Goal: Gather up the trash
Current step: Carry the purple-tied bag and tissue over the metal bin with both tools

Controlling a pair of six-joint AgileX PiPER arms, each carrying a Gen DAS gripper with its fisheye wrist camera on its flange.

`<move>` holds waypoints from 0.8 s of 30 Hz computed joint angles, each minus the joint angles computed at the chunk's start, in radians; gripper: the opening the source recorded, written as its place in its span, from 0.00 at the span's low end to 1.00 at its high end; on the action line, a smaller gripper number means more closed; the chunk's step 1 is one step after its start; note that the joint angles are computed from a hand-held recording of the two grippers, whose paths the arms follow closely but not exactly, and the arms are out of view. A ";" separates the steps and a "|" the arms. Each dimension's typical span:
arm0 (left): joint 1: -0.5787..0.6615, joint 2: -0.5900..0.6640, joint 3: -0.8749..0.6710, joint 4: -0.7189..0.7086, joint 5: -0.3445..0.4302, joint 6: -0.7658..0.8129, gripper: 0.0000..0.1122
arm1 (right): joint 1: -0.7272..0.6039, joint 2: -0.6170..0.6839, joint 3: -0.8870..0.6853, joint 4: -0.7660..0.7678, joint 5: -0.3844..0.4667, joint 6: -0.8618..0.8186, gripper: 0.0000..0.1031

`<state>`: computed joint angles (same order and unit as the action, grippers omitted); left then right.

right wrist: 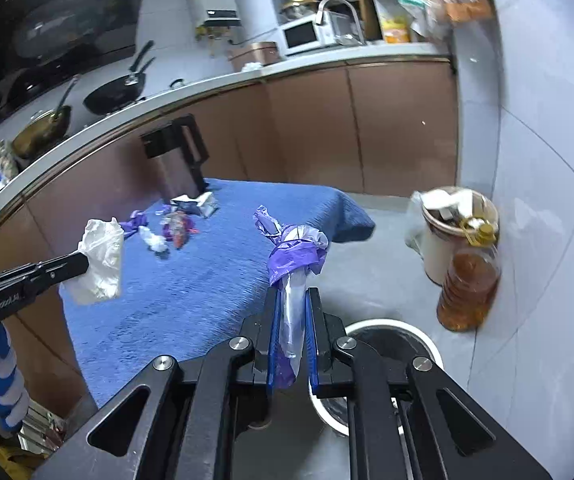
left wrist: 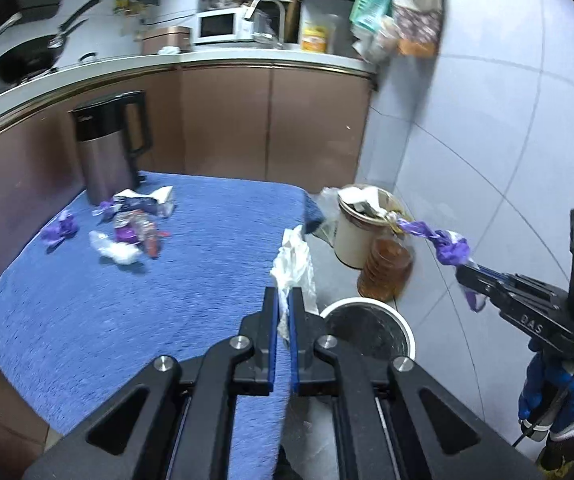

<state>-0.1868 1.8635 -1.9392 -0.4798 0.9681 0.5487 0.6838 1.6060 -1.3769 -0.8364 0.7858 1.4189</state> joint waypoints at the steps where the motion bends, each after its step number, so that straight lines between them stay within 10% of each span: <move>1: -0.020 0.012 -0.011 0.012 0.001 -0.007 0.04 | -0.012 -0.005 0.019 0.003 -0.012 0.010 0.11; 24: -0.245 0.395 -0.428 0.177 0.152 -0.110 0.04 | -0.285 0.054 0.282 0.159 -0.343 0.024 0.12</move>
